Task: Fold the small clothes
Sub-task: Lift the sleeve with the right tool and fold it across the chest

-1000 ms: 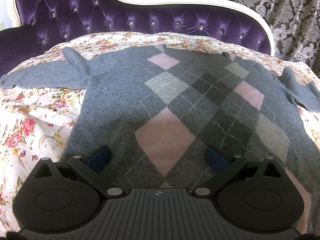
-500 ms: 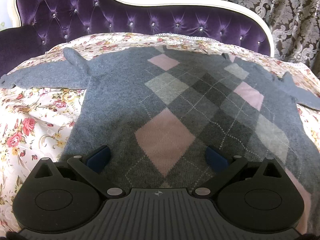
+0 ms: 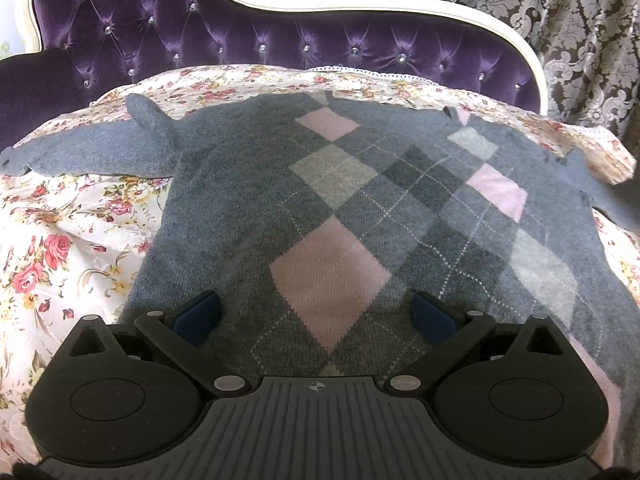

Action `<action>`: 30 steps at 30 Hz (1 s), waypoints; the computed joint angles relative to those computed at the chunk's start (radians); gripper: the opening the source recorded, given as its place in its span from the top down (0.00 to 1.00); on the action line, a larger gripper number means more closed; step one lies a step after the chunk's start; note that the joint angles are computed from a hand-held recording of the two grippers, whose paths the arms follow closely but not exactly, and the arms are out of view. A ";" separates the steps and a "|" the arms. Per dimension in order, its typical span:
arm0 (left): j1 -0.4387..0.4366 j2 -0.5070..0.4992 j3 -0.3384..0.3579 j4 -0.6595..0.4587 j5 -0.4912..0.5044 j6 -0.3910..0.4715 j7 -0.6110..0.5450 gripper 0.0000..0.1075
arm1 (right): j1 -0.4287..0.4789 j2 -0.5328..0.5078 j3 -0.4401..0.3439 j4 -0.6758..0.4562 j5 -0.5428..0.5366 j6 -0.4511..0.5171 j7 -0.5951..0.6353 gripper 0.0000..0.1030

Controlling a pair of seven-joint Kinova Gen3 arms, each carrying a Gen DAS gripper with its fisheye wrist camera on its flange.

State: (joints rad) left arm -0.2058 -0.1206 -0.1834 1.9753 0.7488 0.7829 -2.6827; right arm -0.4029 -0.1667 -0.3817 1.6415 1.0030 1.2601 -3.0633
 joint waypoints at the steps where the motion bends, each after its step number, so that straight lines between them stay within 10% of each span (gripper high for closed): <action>1: 0.000 0.001 -0.002 0.000 0.004 0.002 -0.004 0.04 | -0.013 0.038 -0.010 -0.039 0.006 -0.020 0.025 0.88; 15: -0.013 0.003 -0.007 0.008 0.027 0.013 -0.031 0.04 | -0.185 0.491 0.050 -0.384 -0.194 -0.421 0.345 0.83; 17: -0.014 0.003 -0.006 0.008 0.027 0.013 -0.031 0.04 | -0.183 0.514 0.046 -0.385 -0.217 -0.457 0.348 0.59; 20: -0.014 0.003 -0.006 0.008 0.027 0.012 -0.031 0.04 | -0.185 0.484 0.026 -0.304 -0.149 -0.504 0.251 0.37; 30: -0.025 0.024 0.003 -0.064 -0.044 0.095 0.013 0.06 | -0.454 0.309 0.271 0.003 0.017 -0.381 -0.148 0.37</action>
State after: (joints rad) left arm -0.2303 -0.0967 -0.1803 1.9113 0.7045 0.8779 -2.6698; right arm -0.8573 0.1428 -0.1107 1.6446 1.0204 0.8794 -3.2108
